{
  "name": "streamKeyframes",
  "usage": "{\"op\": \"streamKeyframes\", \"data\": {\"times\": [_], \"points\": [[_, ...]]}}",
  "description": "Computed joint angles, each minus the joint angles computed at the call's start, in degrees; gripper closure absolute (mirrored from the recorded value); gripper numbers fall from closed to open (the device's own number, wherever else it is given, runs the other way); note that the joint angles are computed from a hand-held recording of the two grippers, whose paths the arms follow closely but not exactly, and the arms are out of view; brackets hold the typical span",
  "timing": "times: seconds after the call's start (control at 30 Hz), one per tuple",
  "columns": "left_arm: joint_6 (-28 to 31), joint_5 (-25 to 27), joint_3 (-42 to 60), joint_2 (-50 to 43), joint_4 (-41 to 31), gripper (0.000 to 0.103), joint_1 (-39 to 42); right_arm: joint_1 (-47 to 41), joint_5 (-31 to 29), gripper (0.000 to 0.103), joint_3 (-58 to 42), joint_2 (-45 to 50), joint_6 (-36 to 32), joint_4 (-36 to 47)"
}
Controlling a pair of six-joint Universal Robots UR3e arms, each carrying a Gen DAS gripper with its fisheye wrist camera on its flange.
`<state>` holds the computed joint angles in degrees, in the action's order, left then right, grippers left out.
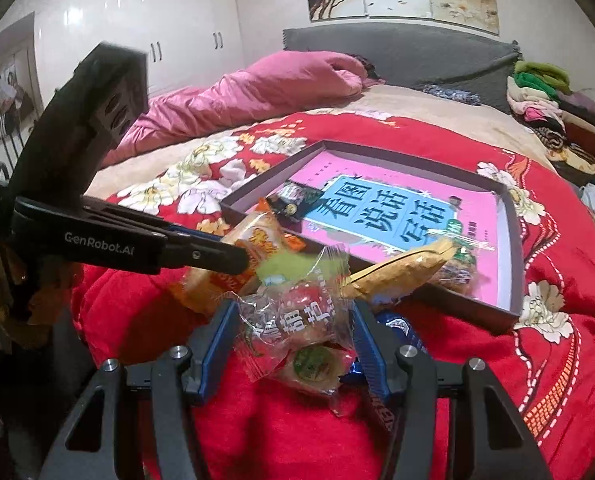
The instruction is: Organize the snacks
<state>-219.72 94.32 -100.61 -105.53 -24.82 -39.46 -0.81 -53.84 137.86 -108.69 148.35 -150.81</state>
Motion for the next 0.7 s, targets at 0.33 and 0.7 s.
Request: {"op": "streamKeyframes", "data": {"times": [0.33, 0.7], "points": [[-0.2, -0.7, -0.3, -0.5, 0.2, 0.08, 0.5, -5.6, 2.1, 0.046, 1.1, -2.4, 1.8, 0.9], [-0.8, 1.5, -1.2, 1.5, 2.0, 0.08, 0.1, -12.0, 7.2, 0.046, 3.7, -7.1, 3.4, -0.2]]}}
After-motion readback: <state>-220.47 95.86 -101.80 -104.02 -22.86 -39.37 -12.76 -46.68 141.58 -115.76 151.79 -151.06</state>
